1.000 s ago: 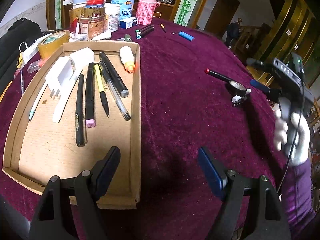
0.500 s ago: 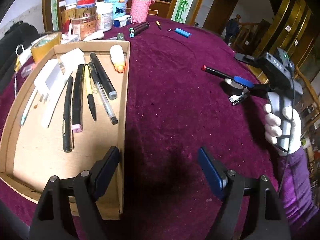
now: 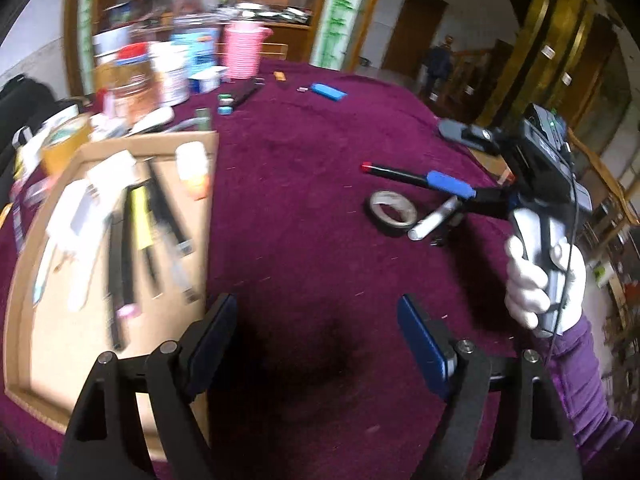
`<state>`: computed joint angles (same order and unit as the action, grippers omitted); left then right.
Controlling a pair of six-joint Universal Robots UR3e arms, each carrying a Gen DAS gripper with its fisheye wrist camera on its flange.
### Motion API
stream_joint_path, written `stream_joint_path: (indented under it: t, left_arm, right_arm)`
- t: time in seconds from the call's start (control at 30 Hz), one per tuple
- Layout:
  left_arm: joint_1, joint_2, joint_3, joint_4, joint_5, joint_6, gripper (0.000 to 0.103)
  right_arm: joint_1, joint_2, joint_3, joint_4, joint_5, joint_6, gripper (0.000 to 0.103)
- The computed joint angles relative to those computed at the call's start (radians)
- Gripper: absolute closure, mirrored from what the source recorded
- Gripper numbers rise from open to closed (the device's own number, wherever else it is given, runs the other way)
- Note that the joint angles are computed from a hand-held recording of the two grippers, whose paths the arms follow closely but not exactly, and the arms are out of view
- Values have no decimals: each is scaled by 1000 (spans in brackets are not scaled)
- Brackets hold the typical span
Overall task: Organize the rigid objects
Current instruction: 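Grasp the black tape roll by its rim with the left tool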
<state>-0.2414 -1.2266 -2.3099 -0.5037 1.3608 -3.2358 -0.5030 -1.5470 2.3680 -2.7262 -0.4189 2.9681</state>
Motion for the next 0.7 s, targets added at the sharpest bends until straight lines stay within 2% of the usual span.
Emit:
stream_joint_path:
  t: [0.1,0.17,0.23,0.33,0.43,0.6,0.63,0.67,0.7]
  left_arm:
    - [-85,-186,108,64,15,-12,23]
    - [-147,-325,206,114,64,-12,23]
    - [-185,-448,305,159,96,2,23]
    - [-192,-587,436,162,79,-2,23]
    - [-174,-705,538,160,20,-19,23]
    - [-164,-823,659,114,8,-51,25]
    - [-152,-828,655,120,-6,-61,28]
    - [-147,-833,656,119,-8,-62,43]
    - [-160,-844,672,108,32,-56,55]
  right_arm:
    - [-94,-18,66,-104,11,87,10]
    - [-131,-23,88,-138,8,121,10]
    - [-130,1,95,-185,-2,159,10]
    - [-112,30,87,-206,-19,179,10]
    - [-148,-61,101,-47,-12,85,10]
    - [-136,-54,87,-52,-23,92,10]
    - [-130,-50,81,-46,-28,94,10]
    - [-122,-46,73,-43,-35,98,10]
    - [-111,-31,63,-56,-46,112,10]
